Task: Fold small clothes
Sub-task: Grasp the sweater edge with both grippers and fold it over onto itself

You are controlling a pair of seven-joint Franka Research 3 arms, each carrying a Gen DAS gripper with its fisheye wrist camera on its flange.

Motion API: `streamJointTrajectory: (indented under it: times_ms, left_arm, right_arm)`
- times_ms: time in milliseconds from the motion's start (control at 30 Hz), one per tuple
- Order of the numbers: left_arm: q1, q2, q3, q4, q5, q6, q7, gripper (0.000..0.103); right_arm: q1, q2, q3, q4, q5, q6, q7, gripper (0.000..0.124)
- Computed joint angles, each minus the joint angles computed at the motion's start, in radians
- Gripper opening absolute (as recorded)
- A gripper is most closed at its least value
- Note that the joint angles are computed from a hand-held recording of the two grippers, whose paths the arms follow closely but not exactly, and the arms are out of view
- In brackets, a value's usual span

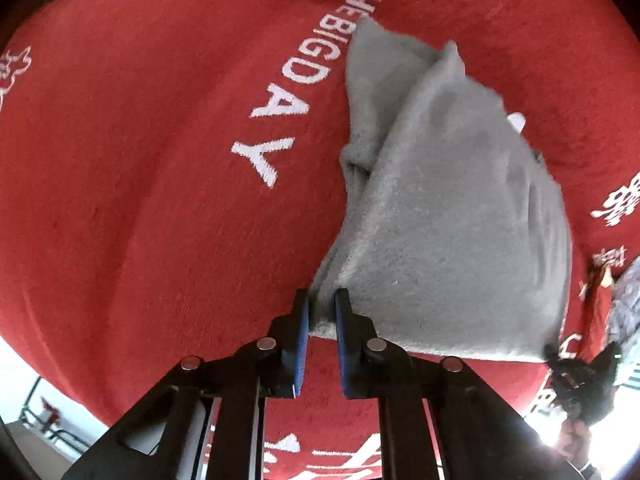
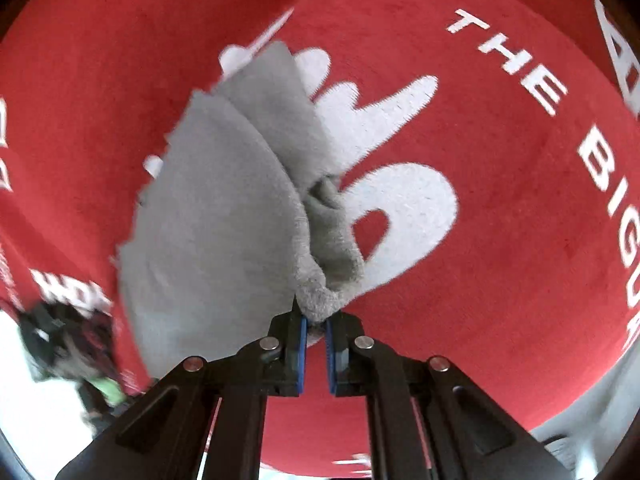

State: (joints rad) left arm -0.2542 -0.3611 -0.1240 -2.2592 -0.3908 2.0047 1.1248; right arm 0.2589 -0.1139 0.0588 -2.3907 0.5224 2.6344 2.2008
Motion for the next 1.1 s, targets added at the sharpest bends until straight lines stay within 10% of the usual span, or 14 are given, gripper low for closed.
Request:
streamJointTrajectory:
  times_ms: [300, 467, 1100]
  left_arm:
    - [0.015, 0.034, -0.030, 0.106, 0.137, -0.097, -0.029, 0.015]
    - [0.013, 0.092, -0.036, 0.190, 0.166, -0.028, 0.011, 0.015]
    - [0.045, 0.444, -0.092, 0.438, 0.282, 0.094, -0.016, 0.015]
  right_arm:
    - [-0.025, -0.063, 0.012, -0.021, -0.121, -0.087, 0.111, 0.010]
    - [-0.072, -0.099, 0.048, 0.027, -0.369, -0.140, 0.263, 0.010]
    - [-0.049, 0.255, -0.021, 0.327, -0.168, -0.015, -0.119, 0.006]
